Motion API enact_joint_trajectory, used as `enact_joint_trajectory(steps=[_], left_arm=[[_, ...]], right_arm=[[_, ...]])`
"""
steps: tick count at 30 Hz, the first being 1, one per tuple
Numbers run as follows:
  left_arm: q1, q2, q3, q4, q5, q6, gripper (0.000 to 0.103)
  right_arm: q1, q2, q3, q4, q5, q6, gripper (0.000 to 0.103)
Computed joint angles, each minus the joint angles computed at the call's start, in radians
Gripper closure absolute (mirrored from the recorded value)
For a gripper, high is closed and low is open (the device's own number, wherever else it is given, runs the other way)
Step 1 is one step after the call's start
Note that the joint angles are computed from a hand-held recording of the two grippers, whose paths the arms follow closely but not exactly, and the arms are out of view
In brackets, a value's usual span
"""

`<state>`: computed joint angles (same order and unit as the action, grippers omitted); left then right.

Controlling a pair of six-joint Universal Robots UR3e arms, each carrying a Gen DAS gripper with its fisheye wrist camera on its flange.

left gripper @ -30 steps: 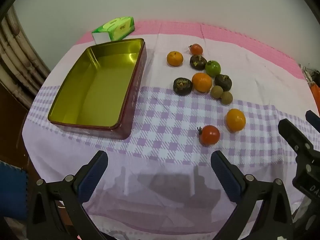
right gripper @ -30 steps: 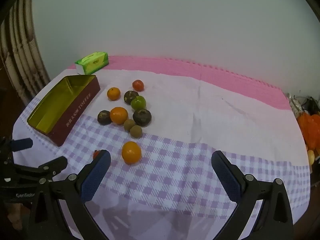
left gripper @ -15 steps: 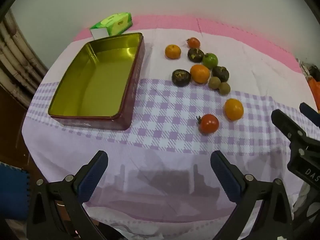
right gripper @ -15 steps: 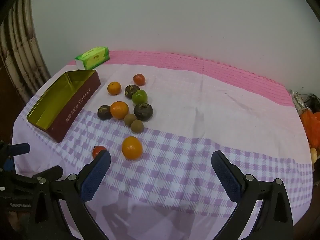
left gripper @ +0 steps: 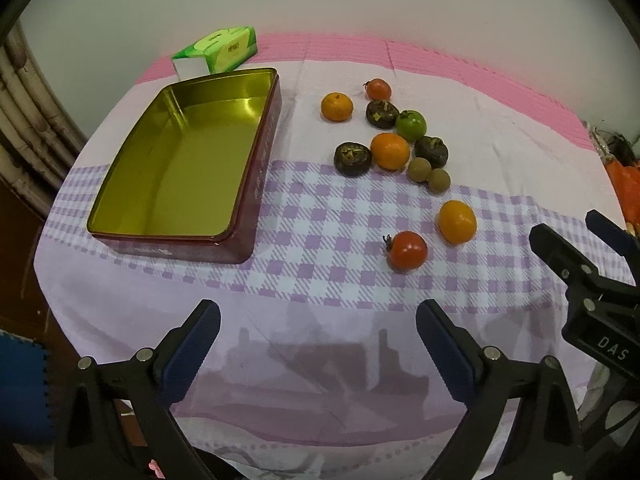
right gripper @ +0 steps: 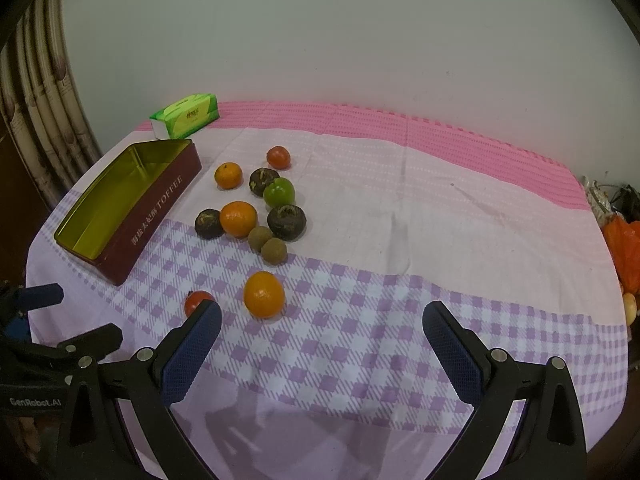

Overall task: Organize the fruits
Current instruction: 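Move the left tool toward the red tomato near the fruit cluster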

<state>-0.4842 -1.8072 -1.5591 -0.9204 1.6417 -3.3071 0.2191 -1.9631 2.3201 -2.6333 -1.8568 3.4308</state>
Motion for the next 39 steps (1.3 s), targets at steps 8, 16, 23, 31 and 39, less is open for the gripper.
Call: enact_joint_trajectory(steps=[8,16,23,31,39], left_arm=[[0.003,0.001,-0.007,-0.004,-0.009,0.002,0.006],[0.027,0.020,-0.050,0.069,0.013,-0.014,0.006],[0.017,0.003,-0.051,0.115,0.083,-0.021,0.006],[-0.004,-0.020,-0.033,0.106,0.126,-0.029,0.006],[0.007,-0.024,-0.037,0.094,0.108,-0.040,0.006]], right_arm=[[-0.015,-0.005,0.001,0.002,0.013,-0.009,0.003],[0.024,0.025,0.004,-0.010,0.001,0.025,0.003],[0.001,0.045,0.001,-0.010,0.035,0.011,0.003],[-0.032,0.060,0.010,-0.011,0.080,0.005,0.003],[-0.031,0.072,0.008,-0.013,0.076,0.011,0.003]])
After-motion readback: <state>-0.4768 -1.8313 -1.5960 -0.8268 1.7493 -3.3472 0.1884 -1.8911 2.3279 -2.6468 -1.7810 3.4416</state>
